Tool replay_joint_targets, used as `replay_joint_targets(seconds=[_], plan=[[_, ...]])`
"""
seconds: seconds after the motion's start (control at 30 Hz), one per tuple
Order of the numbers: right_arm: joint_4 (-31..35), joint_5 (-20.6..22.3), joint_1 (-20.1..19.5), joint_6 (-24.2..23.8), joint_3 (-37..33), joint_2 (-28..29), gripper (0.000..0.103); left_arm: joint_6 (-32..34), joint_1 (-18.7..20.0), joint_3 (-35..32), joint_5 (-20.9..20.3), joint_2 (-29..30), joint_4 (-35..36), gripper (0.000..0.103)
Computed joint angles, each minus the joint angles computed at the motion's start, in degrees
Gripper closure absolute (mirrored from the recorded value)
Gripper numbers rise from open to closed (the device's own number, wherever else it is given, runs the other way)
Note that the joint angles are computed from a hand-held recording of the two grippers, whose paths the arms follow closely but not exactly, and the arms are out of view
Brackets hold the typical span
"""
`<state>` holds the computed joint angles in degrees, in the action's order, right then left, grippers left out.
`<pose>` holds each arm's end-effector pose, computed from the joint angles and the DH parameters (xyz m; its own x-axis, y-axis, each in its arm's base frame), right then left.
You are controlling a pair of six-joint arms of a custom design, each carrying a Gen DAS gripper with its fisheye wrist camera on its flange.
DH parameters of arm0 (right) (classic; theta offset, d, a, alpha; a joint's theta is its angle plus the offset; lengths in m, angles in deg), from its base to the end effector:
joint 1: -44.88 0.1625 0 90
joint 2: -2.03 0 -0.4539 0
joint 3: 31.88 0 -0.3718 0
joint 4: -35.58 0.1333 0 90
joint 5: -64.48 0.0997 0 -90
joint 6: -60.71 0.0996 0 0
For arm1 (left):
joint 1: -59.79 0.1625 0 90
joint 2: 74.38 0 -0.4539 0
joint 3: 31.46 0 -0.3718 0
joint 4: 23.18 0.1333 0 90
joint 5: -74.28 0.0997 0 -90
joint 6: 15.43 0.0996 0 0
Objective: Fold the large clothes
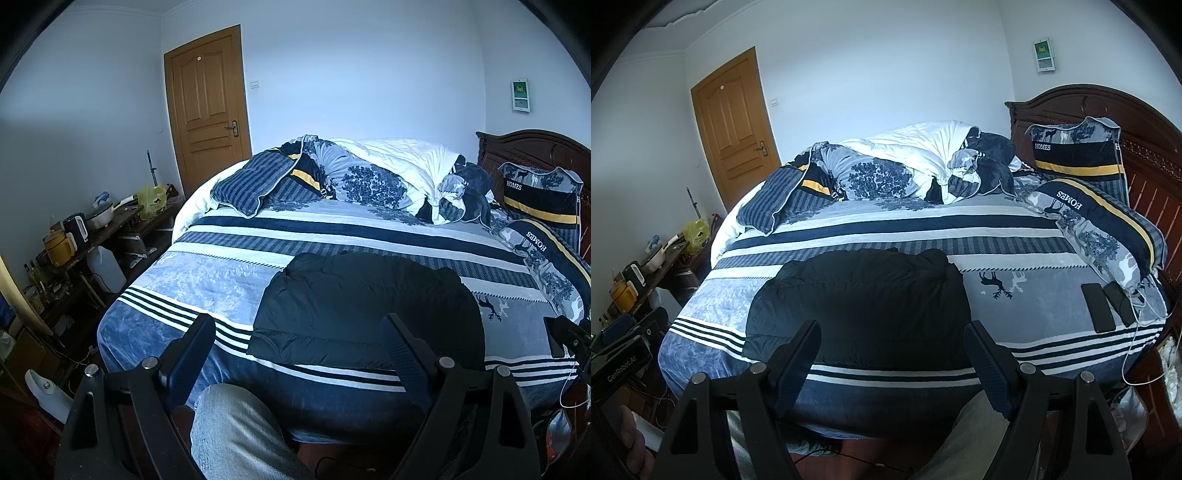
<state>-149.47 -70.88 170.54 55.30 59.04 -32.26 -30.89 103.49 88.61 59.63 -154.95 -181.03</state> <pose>0.4595 -0.5333 0.1148 -0.7819 -0.1102 0.6136 -0.5328 0.6290 -0.5661 -0.1746 -0.4845 0.3989 -0.6581 -0.2918 -0.6941 0.4781 0.5502 -0.6846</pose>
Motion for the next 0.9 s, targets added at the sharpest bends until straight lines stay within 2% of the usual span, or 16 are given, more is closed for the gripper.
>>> replay_joint_targets(seconds=[0.9], plan=[[0.5,0.5,-0.9,-0.1,0.2,-0.1,0.021,1.4,1.1,0.4,-1.0,-0.2,-0.7,0.012]])
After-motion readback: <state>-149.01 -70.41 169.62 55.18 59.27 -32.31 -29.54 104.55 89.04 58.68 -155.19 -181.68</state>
